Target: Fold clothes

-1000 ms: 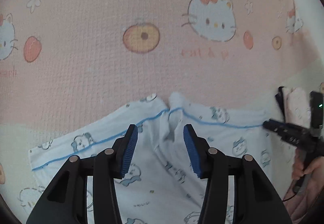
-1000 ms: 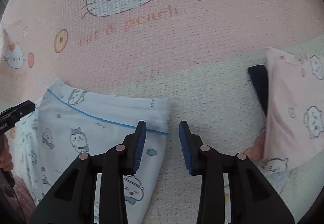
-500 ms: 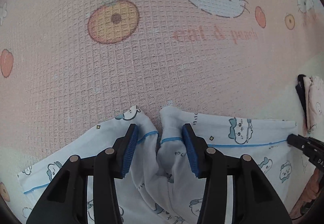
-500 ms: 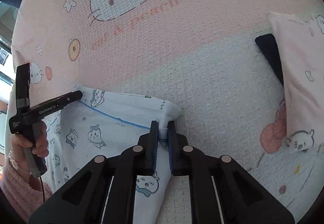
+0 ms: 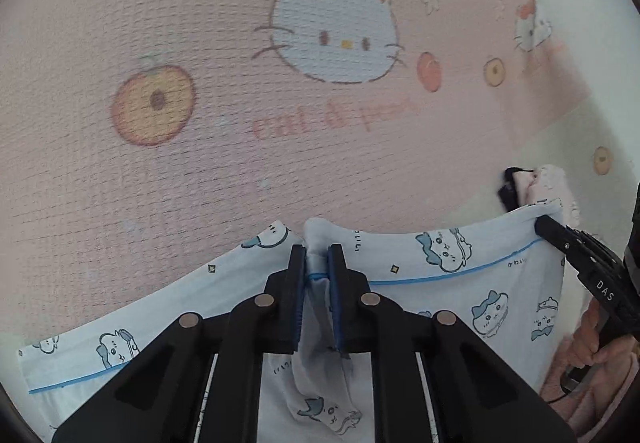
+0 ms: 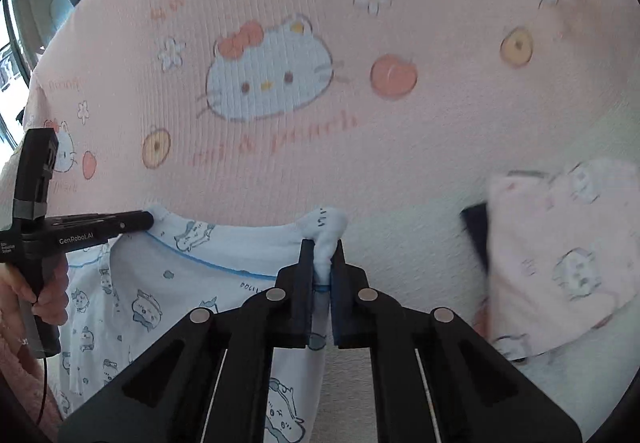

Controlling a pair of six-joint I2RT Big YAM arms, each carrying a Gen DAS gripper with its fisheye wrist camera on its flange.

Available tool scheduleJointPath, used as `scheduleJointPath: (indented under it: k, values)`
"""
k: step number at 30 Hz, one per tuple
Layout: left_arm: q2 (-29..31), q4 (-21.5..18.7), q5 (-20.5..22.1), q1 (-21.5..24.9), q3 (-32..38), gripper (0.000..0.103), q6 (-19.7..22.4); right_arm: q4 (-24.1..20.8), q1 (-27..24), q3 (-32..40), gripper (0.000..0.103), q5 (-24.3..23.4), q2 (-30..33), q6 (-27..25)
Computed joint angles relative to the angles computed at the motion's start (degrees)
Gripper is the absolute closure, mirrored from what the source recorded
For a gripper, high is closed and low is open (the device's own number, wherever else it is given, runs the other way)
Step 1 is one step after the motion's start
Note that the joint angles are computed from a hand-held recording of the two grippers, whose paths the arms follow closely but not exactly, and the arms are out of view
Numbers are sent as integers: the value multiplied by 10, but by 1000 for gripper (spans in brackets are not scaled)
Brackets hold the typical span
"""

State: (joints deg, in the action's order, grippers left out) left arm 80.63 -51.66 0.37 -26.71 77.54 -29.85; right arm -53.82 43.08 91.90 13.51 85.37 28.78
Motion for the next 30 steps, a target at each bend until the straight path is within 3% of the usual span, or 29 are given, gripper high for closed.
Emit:
scheduleJointPath:
  k: [4, 6, 9, 11, 14, 15, 18, 20, 23, 25, 26, 27, 30]
  values:
    - [41, -45, -44, 14, 24, 86, -34, -67, -8, 19, 98, 30, 23, 12]
    - [42, -58, -58, 27, 17, 86, -63, -104, -23, 18, 97, 12, 44, 41]
    - [-15, -54, -80, 34, -17, 86, -72, -139, -36, 27, 90, -10, 61, 61]
    - [-58, -69, -96, 40, -40, 82, -83, -137, -28, 37, 80, 26, 58, 49]
    - [-117, -128, -131, 59, -77, 55, -122, -126, -13, 53, 76, 72, 53, 49]
    - [-134, -154, -141, 63, -92, 50, -141, -125, -6, 68, 76, 77, 56, 40]
    - [-183, -233, -163, 81, -136, 50, -195, -122, 11, 116, 72, 90, 70, 12]
    - [-202, -237, -139, 91, -168, 50, -201, -135, 25, 148, 66, 94, 90, -1]
    - [-214, -218, -132, 88, -205, 50, -218, -158, 44, 201, 66, 95, 121, -22]
    - [-207, -215, -150, 75, -204, 53, -215, -194, 43, 229, 66, 2, 149, -32]
    - [-205, -210, -153, 72, -203, 70, -213, -204, 46, 232, 66, -22, 157, -31]
    - [-210, -198, -139, 76, -206, 97, -204, -213, 51, 228, 66, -32, 157, -27]
    - [-219, -193, -135, 84, -209, 100, -181, -231, 61, 223, 66, -52, 164, -20]
